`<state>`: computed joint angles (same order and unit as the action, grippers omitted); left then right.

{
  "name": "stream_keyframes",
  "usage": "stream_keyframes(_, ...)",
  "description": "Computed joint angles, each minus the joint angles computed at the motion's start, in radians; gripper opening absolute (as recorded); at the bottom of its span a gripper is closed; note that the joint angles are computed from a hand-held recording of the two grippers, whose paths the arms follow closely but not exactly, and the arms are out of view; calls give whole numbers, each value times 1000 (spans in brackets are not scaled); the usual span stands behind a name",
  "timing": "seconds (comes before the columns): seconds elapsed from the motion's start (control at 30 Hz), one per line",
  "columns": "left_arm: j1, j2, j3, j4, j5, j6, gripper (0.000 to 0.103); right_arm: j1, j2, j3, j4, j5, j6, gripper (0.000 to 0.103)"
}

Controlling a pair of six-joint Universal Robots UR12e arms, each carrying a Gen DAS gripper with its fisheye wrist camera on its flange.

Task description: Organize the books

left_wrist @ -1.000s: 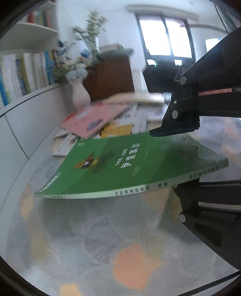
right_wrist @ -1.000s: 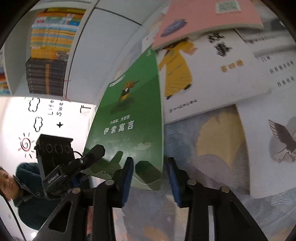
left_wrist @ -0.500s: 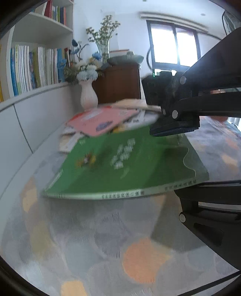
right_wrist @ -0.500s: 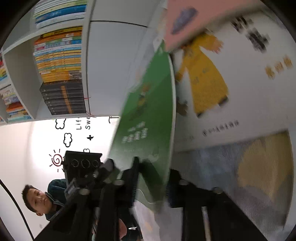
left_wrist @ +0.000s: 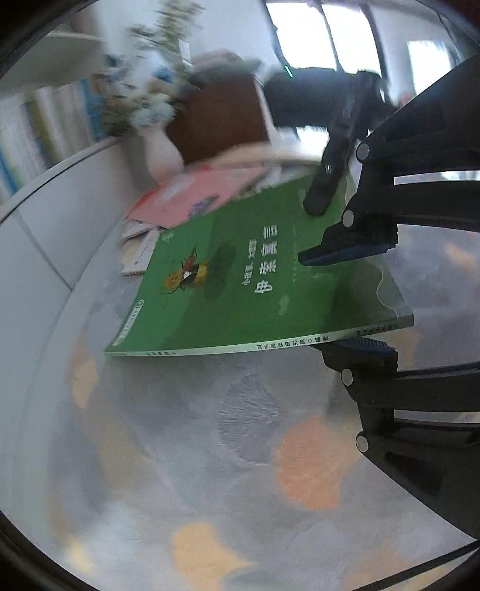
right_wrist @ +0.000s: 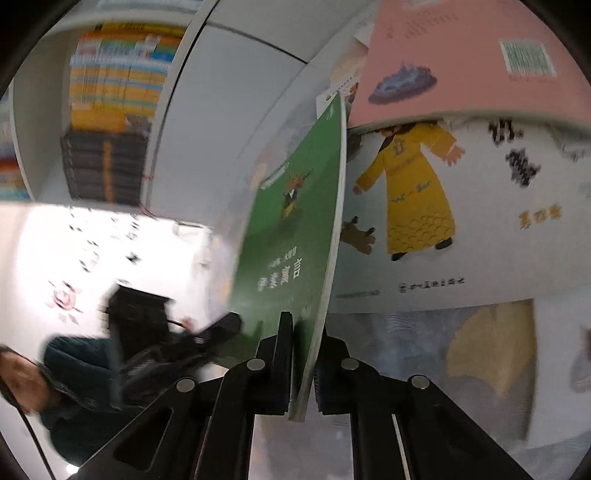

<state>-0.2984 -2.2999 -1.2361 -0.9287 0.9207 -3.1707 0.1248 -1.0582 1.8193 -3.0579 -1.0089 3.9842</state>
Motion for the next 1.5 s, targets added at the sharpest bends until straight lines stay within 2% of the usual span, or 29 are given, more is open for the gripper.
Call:
stream_keyframes(0.13,-33,8,29,-91,115,117,31,31,-53,-27,175,-128,-217,10)
stream_keyframes(0.23,-47,36,-4,-85,158,159,31,64,-84,-56,305,-228,-376,11)
stream_keyframes(0.33,-50,65,-44,-75,160,184,31,93,-114,-61,394,-294,-506,12)
stream_keyframes(0.4,-43,96,-85,-40,139,185,31,104,-131,-54,411,-308,-544,12)
stream_keyframes(0.5,-35,139,-134,28,148,171,31,117,-156,-40,395,-303,-559,13)
stream_keyframes(0.67,-8,190,-173,143,166,120,31,155,-171,-60,347,-344,-585,13)
stream_keyframes(0.8,17,217,-176,213,222,84,35,168,-139,-126,306,-324,-607,13)
stream_keyframes(0.9,36,217,-163,239,267,50,36,178,-87,-204,296,-286,-617,13)
stream_keyframes(1.0,58,199,-137,246,295,28,36,183,-27,-281,309,-244,-609,13)
stream_keyframes(1.13,86,153,-96,237,268,-5,36,187,39,-370,372,-206,-601,14)
stream_keyframes(1.33,91,68,-26,224,278,-41,36,174,141,-480,439,-177,-598,14)
stream_keyframes(1.5,103,28,-5,208,277,-81,36,166,213,-561,505,-153,-618,15)
